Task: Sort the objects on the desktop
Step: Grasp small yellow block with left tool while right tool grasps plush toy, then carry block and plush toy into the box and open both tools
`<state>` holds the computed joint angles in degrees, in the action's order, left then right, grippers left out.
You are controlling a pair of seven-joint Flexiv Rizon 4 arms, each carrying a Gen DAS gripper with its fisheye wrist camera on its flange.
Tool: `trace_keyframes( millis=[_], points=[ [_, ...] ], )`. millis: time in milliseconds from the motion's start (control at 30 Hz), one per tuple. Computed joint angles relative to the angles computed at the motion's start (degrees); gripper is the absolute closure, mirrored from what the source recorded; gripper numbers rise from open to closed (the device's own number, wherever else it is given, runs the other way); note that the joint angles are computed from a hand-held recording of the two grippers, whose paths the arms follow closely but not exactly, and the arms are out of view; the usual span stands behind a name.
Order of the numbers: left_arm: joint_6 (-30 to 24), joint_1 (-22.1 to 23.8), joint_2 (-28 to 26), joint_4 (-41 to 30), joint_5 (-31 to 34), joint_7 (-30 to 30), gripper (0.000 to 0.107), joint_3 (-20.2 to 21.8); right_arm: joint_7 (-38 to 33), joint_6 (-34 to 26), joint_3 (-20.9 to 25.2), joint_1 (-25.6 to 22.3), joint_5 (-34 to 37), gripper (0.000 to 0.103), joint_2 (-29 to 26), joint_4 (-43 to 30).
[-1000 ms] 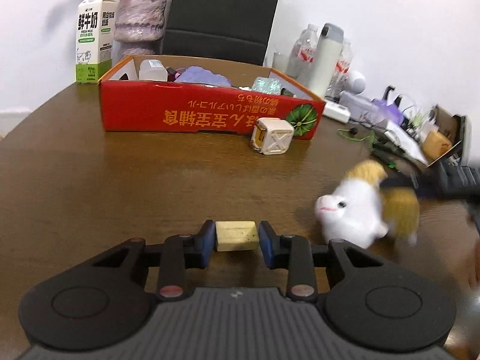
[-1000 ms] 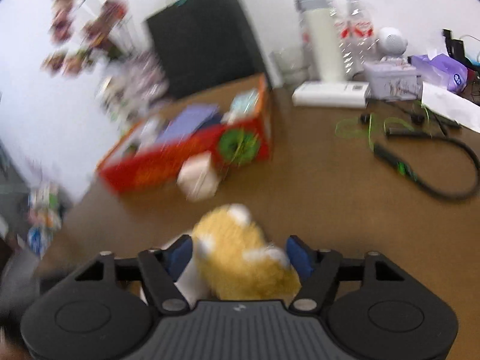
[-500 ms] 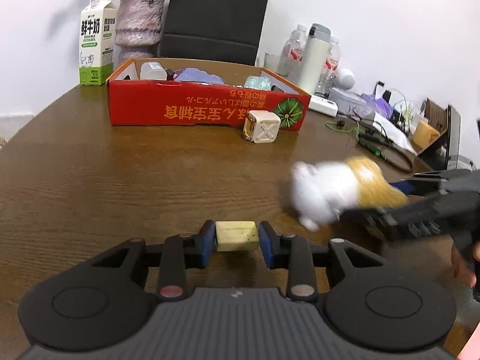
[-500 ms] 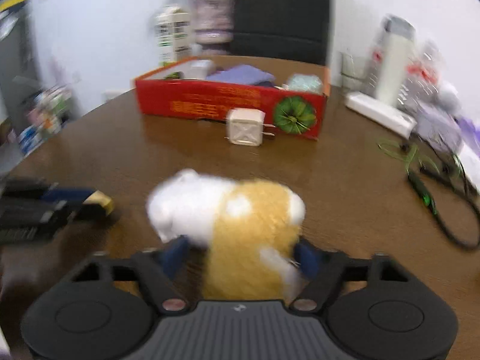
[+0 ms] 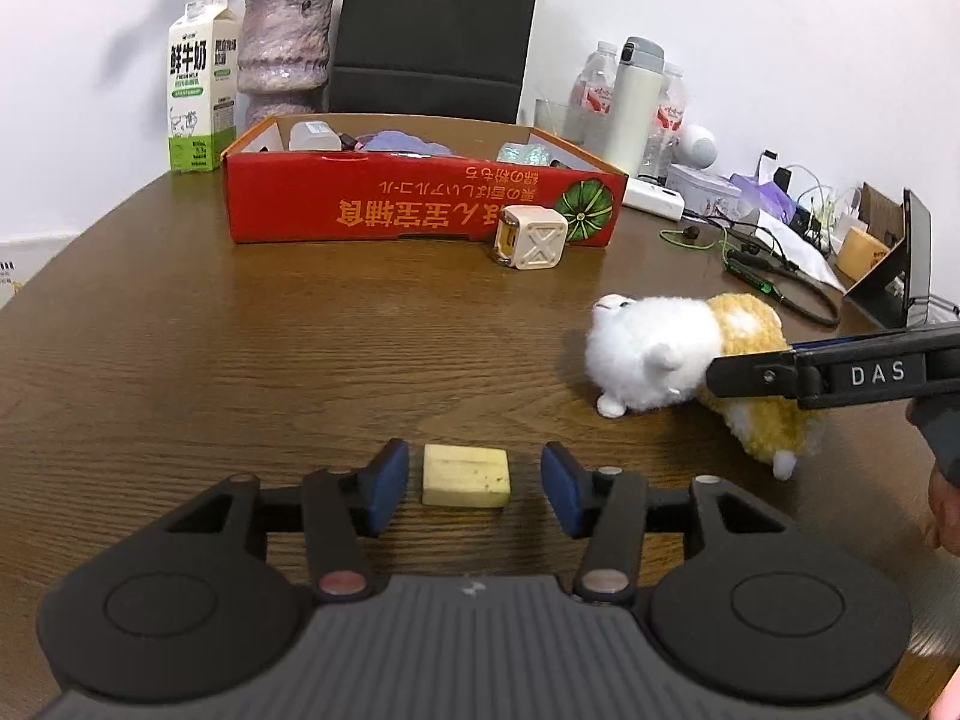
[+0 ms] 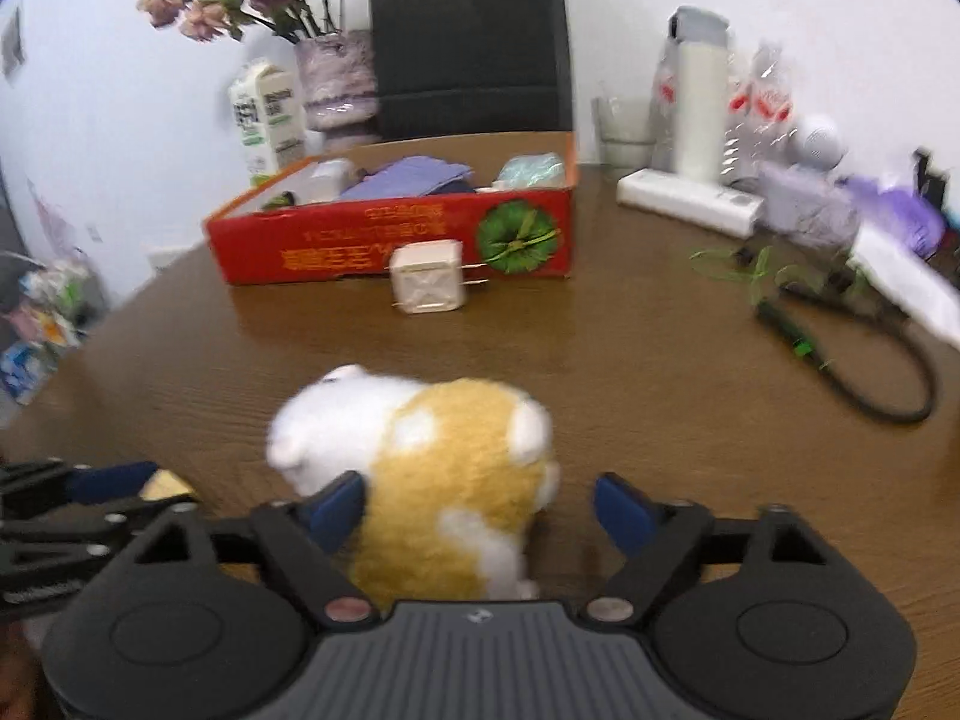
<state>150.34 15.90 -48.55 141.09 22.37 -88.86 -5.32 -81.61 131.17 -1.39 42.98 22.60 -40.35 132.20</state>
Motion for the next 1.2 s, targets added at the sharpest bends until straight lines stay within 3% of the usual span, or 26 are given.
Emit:
trace_keyframes(
  millis=[33, 133, 300, 433, 567, 667, 700, 767, 867, 933, 967, 1033, 1067, 1100, 1133, 1200],
  points=[
    [0.8, -0.7, -0.1, 0.2, -0.6, 0.5, 0.075, 0.6, 0.6, 1.7, 1.5, -1.3, -1.0, 0.047, -0.7, 0.1],
    [1.5, -0.2, -0.2, 0.6, -0.5, -0.3, 0.076, 0.3, 0.7, 4.7, 1.9, -0.6, 0.4, 0.057, -2.1, -0.3],
    [3.0, 1.8, 1.6, -0.4, 1.6, -2.2, 0.076, -0.6, 2.1, 9.5, 3.9, -3.2, -0.3, 0.057, -0.6, -0.1],
    [-0.5, 4.0, 5.5, -3.9, 2.6, -5.1, 0.076, -2.4, 2.9, 9.6, 4.9, -7.8, -5.9, 0.057, 2.4, -1.3],
    [-6.4, 5.0, 9.4, -10.5, 2.5, -8.1, 0.076, -4.0, -0.3, -1.2, 0.0, -7.2, -6.6, 0.057, 4.6, -9.9],
    [-14.4, 6.1, 11.1, -17.7, 3.7, -9.3, 0.076, -5.5, 2.1, -12.8, 0.3, -11.9, -12.5, 0.057, 3.2, -19.8],
    [-16.4, 4.8, 10.8, -20.2, 2.2, -8.1, 0.076, -4.8, 2.7, -16.9, 3.0, -15.2, -14.5, 0.057, 1.9, -23.9],
    [-23.1, 3.2, 9.9, -25.4, -0.4, -5.3, 0.076, -4.4, 8.4, -23.1, 3.6, -18.2, -22.8, 0.057, -0.9, -29.6],
    [-35.8, 5.8, 6.7, -33.3, -1.5, -5.0, 0.076, -9.0, 13.4, -33.9, -4.4, -13.3, -25.1, 0.057, -5.5, -38.6],
    [-39.0, 1.8, 4.6, -36.2, -10.5, -0.3, 0.075, -6.2, 18.0, -38.0, -5.2, -13.7, -28.4, 0.056, -8.4, -42.9],
    [-40.1, 0.6, 3.5, -37.5, -12.9, 1.4, 0.075, -5.4, 17.0, -40.3, -2.8, -15.3, -27.3, 0.056, -9.9, -45.8],
    [-42.6, 1.5, 1.8, -39.8, -12.5, 0.8, 0.075, -6.6, 17.8, -42.7, -0.6, -17.1, -29.3, 0.056, -11.8, -48.2],
    [-43.1, 0.7, 1.4, -40.0, -13.9, 1.3, 0.075, -6.0, 20.6, -42.8, -2.3, -16.3, -32.1, 0.054, -12.8, -48.6],
    [-43.1, -1.0, 1.3, -40.2, -15.8, 1.5, 0.070, -4.4, 20.7, -43.8, -4.5, -14.5, -31.6, 0.052, -13.4, -49.2],
    [-43.1, -1.9, 1.4, -39.9, -17.2, 1.8, 0.056, -3.4, 22.5, -43.2, -8.5, -11.8, -32.8, 0.051, -13.8, -48.4],
    [-40.2, -1.8, 1.2, -38.3, -18.6, 2.1, 0.039, -3.8, 25.6, -42.4, -13.5, -8.3, -34.4, 0.046, -13.9, -46.6]
  ],
)
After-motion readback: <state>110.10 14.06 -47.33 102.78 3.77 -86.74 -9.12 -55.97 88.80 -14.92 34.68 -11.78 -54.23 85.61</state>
